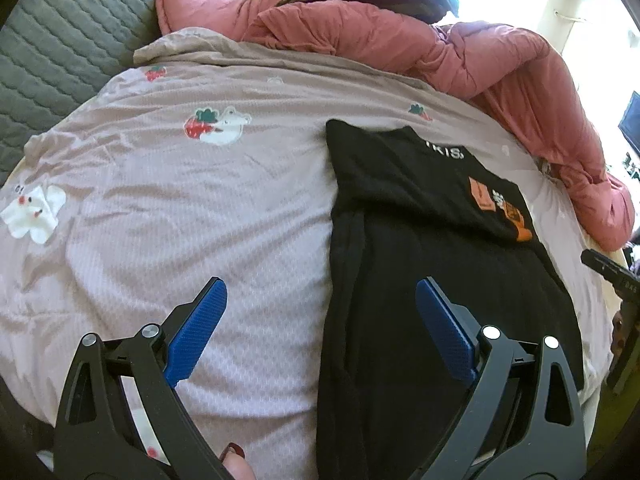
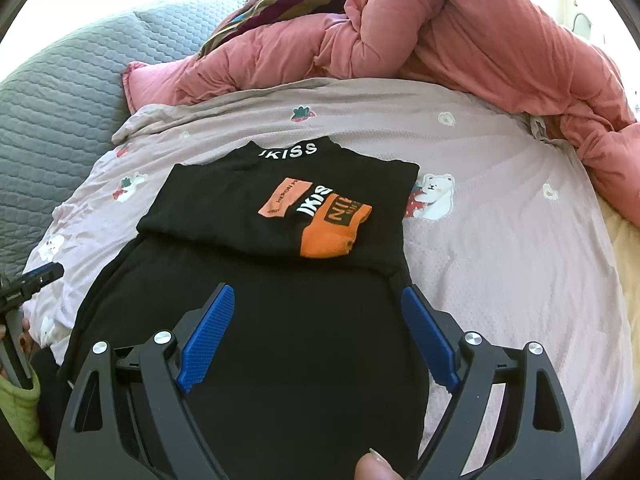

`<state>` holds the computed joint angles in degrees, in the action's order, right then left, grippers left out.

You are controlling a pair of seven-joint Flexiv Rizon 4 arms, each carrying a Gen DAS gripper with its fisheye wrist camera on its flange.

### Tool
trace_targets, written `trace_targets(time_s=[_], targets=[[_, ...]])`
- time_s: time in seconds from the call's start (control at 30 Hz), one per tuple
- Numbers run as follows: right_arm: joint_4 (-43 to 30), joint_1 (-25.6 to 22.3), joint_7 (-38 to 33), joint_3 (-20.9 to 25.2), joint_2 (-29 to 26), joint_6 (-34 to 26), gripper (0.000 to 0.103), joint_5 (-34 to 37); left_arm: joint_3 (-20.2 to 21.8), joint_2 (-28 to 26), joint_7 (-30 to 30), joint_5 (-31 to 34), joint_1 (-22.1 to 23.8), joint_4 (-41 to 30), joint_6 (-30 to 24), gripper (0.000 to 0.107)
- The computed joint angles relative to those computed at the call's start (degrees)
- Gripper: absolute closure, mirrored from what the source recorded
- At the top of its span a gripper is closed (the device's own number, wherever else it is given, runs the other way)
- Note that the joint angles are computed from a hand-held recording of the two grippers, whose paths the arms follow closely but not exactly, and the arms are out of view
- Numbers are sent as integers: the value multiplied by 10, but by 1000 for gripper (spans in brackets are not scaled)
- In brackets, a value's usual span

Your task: Fold small clothes

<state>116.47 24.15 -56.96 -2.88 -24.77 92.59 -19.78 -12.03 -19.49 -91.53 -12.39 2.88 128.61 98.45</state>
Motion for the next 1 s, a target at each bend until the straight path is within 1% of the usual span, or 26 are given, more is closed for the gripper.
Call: trace_targets(time_s=[0.07,0.1,0.17,0.2,0.23,0.27,0.33,0.4,0.5,0.57,0.7,0.77,0.8,0.83,0.87,0.9,0.93,0.97,1.0], targets=[[9,3,0,-2,5,4,18,0,-25,5,4,1,22,13,0,22],[15,5,-1,-4,8,7,18,0,-47,8,7,2,40,23,0,26],[22,3,-4,0,13,8,18,1,-78,13,11,3,68,37,0,28],[27,6,-4,-2,15,11,18,1,-99,15,12,3,87,46,1,31],[31,6,-5,-1,17,13,18,2,-120,17,12,3,107,55,1,36],[36,3,-6,4,19,14,18,4,-136,18,11,4,122,62,2,38],[44,-6,-15,21,22,15,18,8,-189,17,4,6,171,80,5,43],[53,-4,-19,23,25,15,18,9,-240,12,-7,15,221,96,6,45],[64,-10,-29,37,29,14,18,12,-284,5,-28,35,265,110,2,50],[71,-10,-34,41,32,13,18,13,-304,2,-37,46,285,118,-5,51],[87,-5,-38,37,39,15,18,14,-325,-7,-50,61,302,127,-13,52],[91,-5,-39,37,40,17,18,16,-307,-5,-53,63,283,126,-18,52],[93,-6,-39,39,40,17,18,18,-283,0,-55,63,259,125,-19,55],[95,-7,-40,41,40,17,18,19,-262,4,-56,61,238,123,-19,62],[96,-7,-41,40,41,17,18,20,-257,6,-55,58,233,125,-17,68],[97,-7,-41,41,41,16,18,21,-256,7,-58,53,232,127,-11,82],[98,-10,-43,44,42,16,18,22,-264,6,-60,52,241,130,-8,91],[100,-10,-43,44,43,17,18,22,-268,5,-62,53,247,132,-7,93],[102,-11,-44,45,45,17,18,23,-269,6,-64,55,249,133,-6,97]])
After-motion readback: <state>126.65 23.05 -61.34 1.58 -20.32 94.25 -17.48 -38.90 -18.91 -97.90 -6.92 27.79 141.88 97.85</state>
